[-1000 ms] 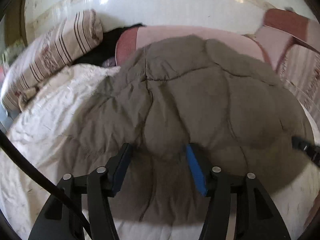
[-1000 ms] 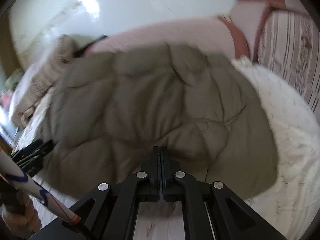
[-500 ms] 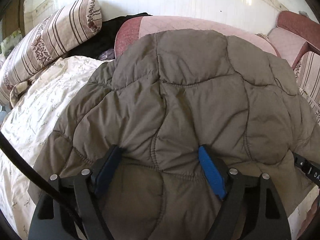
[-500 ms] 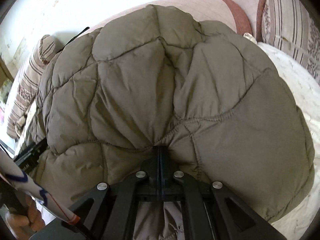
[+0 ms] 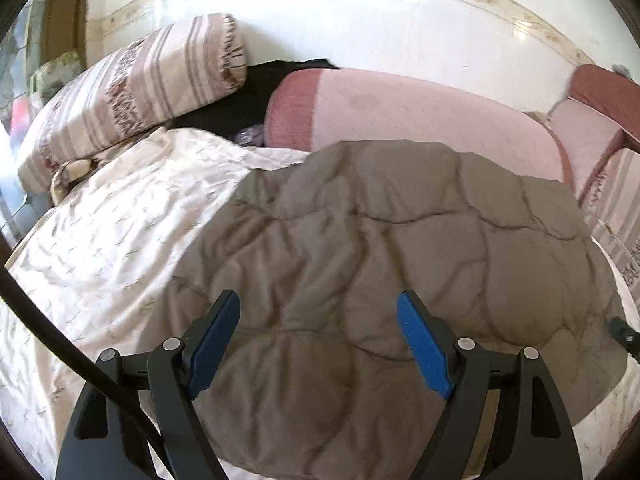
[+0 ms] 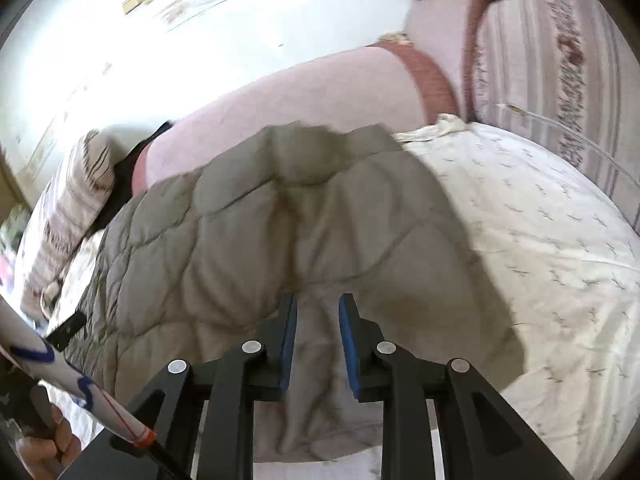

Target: Fold large clothes

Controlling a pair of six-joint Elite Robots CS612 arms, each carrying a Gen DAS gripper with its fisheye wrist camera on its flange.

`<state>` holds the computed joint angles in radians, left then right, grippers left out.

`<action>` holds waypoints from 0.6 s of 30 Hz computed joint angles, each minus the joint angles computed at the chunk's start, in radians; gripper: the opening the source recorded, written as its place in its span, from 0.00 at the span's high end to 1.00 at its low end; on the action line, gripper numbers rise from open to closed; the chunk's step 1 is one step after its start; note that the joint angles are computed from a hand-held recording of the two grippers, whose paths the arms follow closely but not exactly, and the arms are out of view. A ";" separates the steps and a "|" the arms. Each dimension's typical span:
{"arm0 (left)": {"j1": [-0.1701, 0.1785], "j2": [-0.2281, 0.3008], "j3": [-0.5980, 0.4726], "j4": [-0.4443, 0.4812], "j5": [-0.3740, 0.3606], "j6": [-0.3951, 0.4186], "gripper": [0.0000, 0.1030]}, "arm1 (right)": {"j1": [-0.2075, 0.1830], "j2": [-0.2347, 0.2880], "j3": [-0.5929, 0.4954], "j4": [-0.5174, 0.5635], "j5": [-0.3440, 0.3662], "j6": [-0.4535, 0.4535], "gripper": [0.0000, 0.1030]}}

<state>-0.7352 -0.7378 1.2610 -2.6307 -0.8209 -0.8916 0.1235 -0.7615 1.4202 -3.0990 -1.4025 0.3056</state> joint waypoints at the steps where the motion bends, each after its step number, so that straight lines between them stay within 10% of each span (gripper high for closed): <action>1: 0.006 -0.006 0.004 0.032 -0.007 -0.036 0.21 | -0.006 -0.002 0.002 0.005 -0.017 0.020 0.77; 7: 0.044 -0.015 0.004 0.182 -0.095 -0.190 0.21 | -0.039 0.003 -0.001 0.076 -0.010 0.099 0.77; 18: 0.042 -0.026 0.011 0.190 -0.086 -0.205 0.21 | -0.039 -0.010 0.003 0.113 -0.003 0.090 0.77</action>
